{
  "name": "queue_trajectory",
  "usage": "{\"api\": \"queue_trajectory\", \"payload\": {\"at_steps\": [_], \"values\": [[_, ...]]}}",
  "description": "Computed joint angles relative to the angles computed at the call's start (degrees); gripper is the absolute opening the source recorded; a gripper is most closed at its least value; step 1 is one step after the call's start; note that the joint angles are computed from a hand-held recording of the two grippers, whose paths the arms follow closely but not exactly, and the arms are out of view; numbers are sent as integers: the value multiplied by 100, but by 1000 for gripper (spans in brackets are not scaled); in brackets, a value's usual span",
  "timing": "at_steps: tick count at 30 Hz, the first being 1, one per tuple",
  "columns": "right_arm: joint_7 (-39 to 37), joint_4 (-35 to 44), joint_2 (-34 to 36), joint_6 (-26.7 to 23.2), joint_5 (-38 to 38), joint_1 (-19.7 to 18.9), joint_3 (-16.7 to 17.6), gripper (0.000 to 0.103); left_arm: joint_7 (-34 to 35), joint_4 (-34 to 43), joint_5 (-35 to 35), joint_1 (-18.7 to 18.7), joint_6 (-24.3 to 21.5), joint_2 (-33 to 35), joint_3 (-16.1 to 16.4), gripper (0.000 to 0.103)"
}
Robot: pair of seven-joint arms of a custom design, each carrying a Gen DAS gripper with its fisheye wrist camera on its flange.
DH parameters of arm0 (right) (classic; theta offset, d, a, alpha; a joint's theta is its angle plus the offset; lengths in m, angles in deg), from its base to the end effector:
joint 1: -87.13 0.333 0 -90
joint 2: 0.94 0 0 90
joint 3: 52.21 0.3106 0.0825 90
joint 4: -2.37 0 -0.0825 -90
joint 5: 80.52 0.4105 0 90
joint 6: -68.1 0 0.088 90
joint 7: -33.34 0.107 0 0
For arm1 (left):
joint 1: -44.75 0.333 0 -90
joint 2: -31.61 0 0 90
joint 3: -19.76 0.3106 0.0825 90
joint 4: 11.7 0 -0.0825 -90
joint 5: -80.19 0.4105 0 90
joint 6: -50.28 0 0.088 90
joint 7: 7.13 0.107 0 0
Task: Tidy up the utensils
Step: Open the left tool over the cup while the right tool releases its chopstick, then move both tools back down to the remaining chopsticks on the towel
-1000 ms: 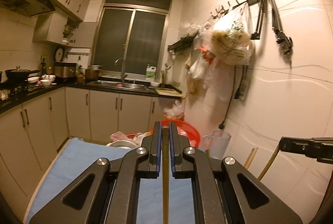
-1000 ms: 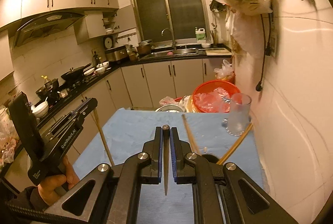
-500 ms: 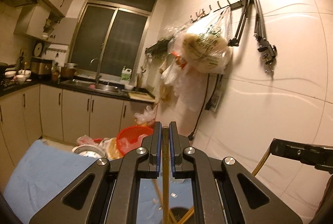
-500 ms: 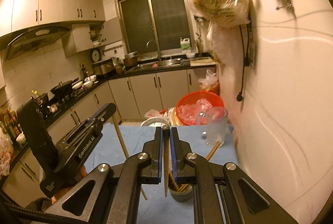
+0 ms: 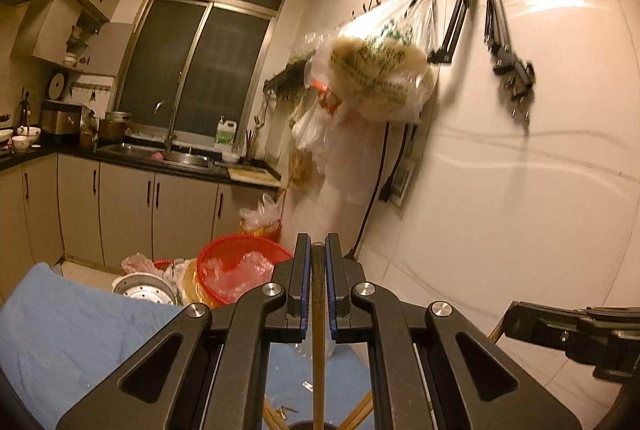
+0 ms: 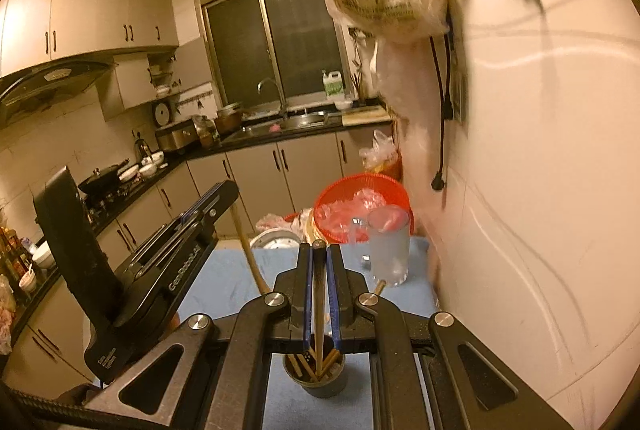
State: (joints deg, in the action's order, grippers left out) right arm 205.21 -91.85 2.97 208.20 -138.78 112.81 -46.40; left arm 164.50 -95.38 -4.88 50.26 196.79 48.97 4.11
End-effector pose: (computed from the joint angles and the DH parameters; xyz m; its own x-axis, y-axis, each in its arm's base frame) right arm 0.5632 0.3412 0.6409 -0.1943 -0.9620 -0.1918 -0.4117 0.2575 -0.8742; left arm 0.7188 -0.0844 0.5877 -0.6508 -0.7209 0.2384 -0.2745 -0.0693 -0.9591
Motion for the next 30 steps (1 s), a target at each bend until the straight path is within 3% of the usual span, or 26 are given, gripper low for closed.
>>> {"api": "queue_trajectory", "payload": {"at_steps": [12, 13, 14, 15, 16, 18, 21, 23, 25, 26, 30], "values": [[96, -367, 144, 363, 387, -61, -110, 8, -532, -202, 927, 19, 165, 260, -24, 7], [110, -379, 152, 384, 410, -64, -117, 8, -597, -231, 965, 58, 121, 251, -26, 10], [197, -414, 140, 404, 374, -61, -128, 9, -653, -240, 1008, 84, 97, 247, -26, 24], [254, -439, 131, 413, 352, -59, -132, 17, -677, -255, 1027, 108, 98, 236, -29, 33], [295, -451, 129, 396, 340, -59, -134, 31, -641, -297, 998, 147, 110, 193, -36, 49], [490, -510, 82, 311, 192, -32, -125, 47, -445, -404, 853, 237, 91, 81, -39, 53], [641, -610, -6, 248, 44, -14, -73, 51, -475, -521, 1019, 293, -106, -61, 95, 58], [732, -683, -60, 220, -35, 6, -20, 60, -613, -663, 1262, 361, -313, -194, 240, 75], [893, -788, -113, 280, -132, 12, 22, 78, -548, -868, 1303, 483, -491, -344, 363, 81], [998, -849, -135, 301, -204, 26, 52, 80, -561, -948, 1392, 502, -505, -395, 434, 85], [1142, -972, -59, 393, -303, 123, 173, 92, -642, -1409, 1983, 621, -448, -610, 759, 86]]}}
